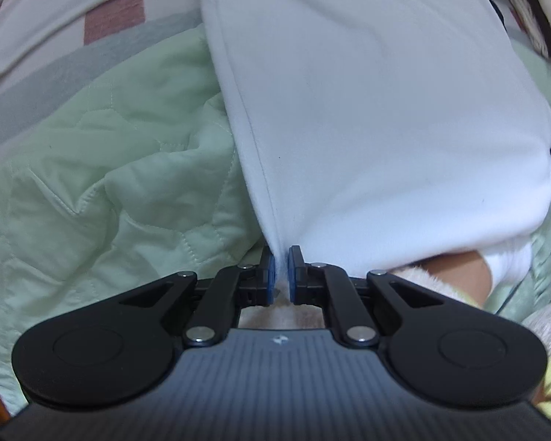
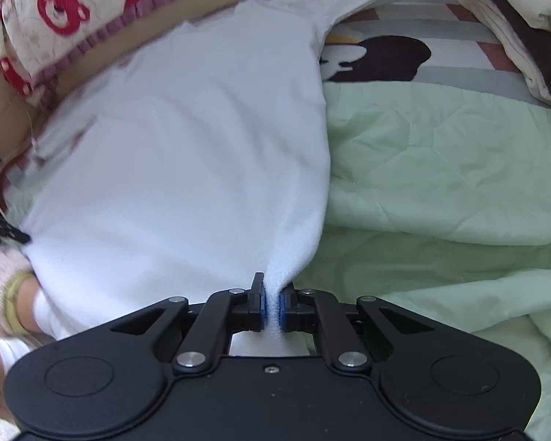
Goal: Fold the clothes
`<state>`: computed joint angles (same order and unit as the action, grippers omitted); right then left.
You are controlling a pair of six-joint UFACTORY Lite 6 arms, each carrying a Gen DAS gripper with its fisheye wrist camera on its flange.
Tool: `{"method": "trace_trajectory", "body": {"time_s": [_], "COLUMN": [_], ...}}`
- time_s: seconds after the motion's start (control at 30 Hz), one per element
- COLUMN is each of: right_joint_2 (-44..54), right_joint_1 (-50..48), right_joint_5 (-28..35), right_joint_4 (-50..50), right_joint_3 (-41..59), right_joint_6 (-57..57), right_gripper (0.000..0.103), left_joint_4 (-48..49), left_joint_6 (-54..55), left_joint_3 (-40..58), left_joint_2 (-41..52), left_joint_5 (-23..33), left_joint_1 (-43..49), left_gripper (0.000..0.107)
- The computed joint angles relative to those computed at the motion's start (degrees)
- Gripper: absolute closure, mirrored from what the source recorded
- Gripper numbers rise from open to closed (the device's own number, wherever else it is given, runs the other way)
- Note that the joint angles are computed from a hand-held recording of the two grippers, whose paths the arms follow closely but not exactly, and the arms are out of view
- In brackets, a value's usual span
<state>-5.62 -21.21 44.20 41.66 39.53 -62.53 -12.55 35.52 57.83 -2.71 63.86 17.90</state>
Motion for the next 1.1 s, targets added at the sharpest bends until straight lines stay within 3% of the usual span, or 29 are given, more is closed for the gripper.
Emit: {"method": "trace_trajectory", "body": {"time_s": [0.17,0.23,0.3,0.37,0.53,0.63,0.73,0.87,0.93,1.03,1.1], "right_joint_2": [-5.74,-7.76,-7.93,-6.81,11.95,26.3,39.51,55.72,61.81,64.34,63.76], "right_joint_1": [4.45,5.33,4.04,2.81,9.39,14.14,14.53,14.6,14.71,14.86,14.29], "right_joint_5": [-4.25,-5.0,-3.29,-1.99,-8.56,-15.2,-15.34,-14.65,-16.02,-22.71,-25.92], "right_joint_4": [-14.07,-17.41,-12.09,-5.21,13.22,13.68,8.43,0.89,-1.13,2.65,12.86], "right_joint_3": [-1.06,-0.62,2.28,5.3,19.62,33.7,48.92,68.18,74.48,74.07,70.58], "right_joint_6": [8.35,10.47,7.63,4.18,-0.05,5.45,18.26,33.54,37.61,38.05,31.24], "right_gripper": [0.092,0.085,0.074,0.062,0.061,0.058,0.055,0.054,0.054,0.054,0.054], "left_joint_4": [4.61,0.56,-7.65,-14.17,-23.74,-27.13,-37.43,-45.79,-48.23,-48.68,-49.53], "left_joint_6": [0.18,1.32,2.36,1.65,0.42,1.62,12.68,25.18,29.17,25.98,25.56], "left_joint_3": [3.41,7.04,9.7,11.58,19.04,23.07,22.42,20.58,20.8,26.21,28.16], "left_joint_2": [-5.72,-6.21,-5.27,-0.88,18.48,27.99,31.97,33.27,34.37,40.52,43.23], "left_joint_5": [-0.67,0.1,-0.46,-3.24,-17.65,-27.72,-32.0,-32.25,-30.84,-22.92,-21.78], "left_joint_1": [-1.48,1.1,4.78,5.58,0.51,-3.44,-2.69,0.71,2.53,5.15,4.93], "left_gripper": [0.099,0.085,0.059,0.057,0.057,0.057,0.057,0.057,0.051,0.05,0.049]}}
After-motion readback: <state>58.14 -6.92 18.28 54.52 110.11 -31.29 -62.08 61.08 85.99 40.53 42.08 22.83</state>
